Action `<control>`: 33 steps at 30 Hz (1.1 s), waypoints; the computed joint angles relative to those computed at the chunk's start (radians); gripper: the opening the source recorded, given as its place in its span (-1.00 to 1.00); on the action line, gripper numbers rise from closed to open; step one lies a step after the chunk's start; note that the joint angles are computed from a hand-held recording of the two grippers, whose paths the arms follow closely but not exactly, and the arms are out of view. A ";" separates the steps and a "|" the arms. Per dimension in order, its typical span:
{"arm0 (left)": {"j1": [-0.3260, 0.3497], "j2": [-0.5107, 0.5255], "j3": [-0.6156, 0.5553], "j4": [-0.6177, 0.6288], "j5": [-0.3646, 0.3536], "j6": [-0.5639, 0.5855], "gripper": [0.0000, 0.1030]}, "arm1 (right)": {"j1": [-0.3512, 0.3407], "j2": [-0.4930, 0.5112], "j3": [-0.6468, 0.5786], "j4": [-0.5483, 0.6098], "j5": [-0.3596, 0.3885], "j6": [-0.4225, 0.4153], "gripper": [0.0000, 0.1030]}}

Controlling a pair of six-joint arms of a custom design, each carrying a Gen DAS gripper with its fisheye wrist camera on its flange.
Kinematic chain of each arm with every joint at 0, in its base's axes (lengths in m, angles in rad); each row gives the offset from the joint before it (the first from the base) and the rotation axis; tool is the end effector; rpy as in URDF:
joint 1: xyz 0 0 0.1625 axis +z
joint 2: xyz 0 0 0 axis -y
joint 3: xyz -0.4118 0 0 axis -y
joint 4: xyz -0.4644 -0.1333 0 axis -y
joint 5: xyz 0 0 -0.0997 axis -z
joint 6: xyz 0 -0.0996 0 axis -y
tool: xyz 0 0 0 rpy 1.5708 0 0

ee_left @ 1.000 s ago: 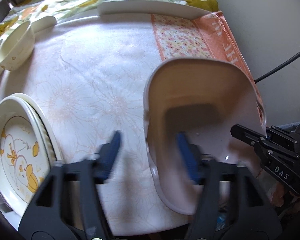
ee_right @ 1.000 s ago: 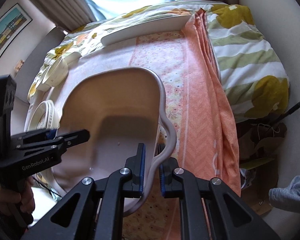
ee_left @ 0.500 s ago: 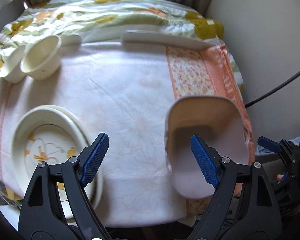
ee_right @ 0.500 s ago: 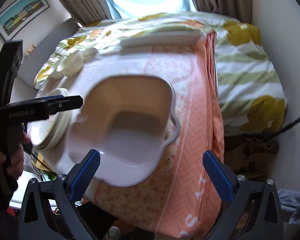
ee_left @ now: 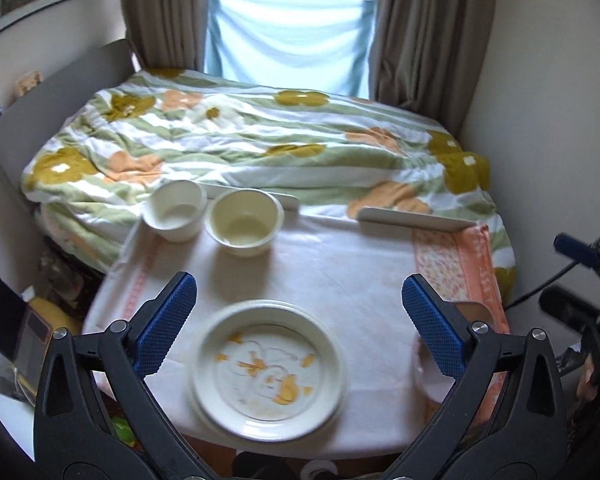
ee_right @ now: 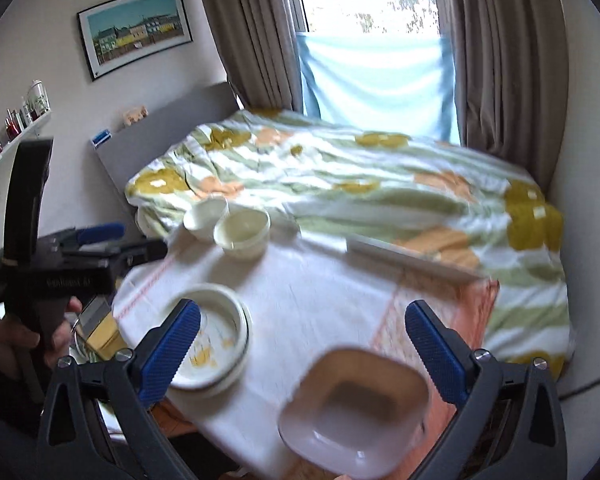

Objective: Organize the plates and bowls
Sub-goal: 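Open both tools and move them toward the cream bowl, then grip the rim of the cream bowl with both tools and lift it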

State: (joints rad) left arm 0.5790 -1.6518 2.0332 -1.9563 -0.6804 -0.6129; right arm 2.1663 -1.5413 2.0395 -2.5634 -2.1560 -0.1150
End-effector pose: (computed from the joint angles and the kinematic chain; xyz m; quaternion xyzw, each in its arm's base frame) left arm -0.3012 -0.4487 0.3378 0.1691 0.8865 -0.3109 0.2980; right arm 0.3718 -0.4091 0.3264 0.2567 -0.8950 0.2941 0.2159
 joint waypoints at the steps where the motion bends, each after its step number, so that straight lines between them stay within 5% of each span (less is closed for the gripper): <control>1: 0.016 -0.018 -0.006 -0.003 -0.005 0.010 0.99 | 0.009 0.035 -0.025 -0.017 -0.006 -0.011 0.99; 7: 0.201 0.008 -0.128 -0.043 -0.099 0.089 0.96 | 0.003 0.260 -0.209 -0.011 0.030 0.010 0.98; 9: 0.274 0.040 -0.163 -0.081 -0.167 0.128 0.80 | -0.008 0.338 -0.273 0.013 0.035 0.045 0.97; 11: 0.348 0.091 -0.212 -0.085 -0.240 0.155 0.43 | -0.028 0.414 -0.336 0.050 0.053 0.091 0.94; 18: 0.555 0.283 -0.334 -0.105 -0.453 0.280 -0.12 | -0.136 0.635 -0.492 0.191 0.098 0.287 0.10; 24: 0.632 0.403 -0.425 -0.079 -0.504 0.350 -0.38 | -0.179 0.747 -0.572 0.255 0.097 0.382 -0.29; 33: 0.644 0.466 -0.476 -0.060 -0.491 0.411 -0.69 | -0.196 0.787 -0.610 0.287 0.076 0.437 -0.68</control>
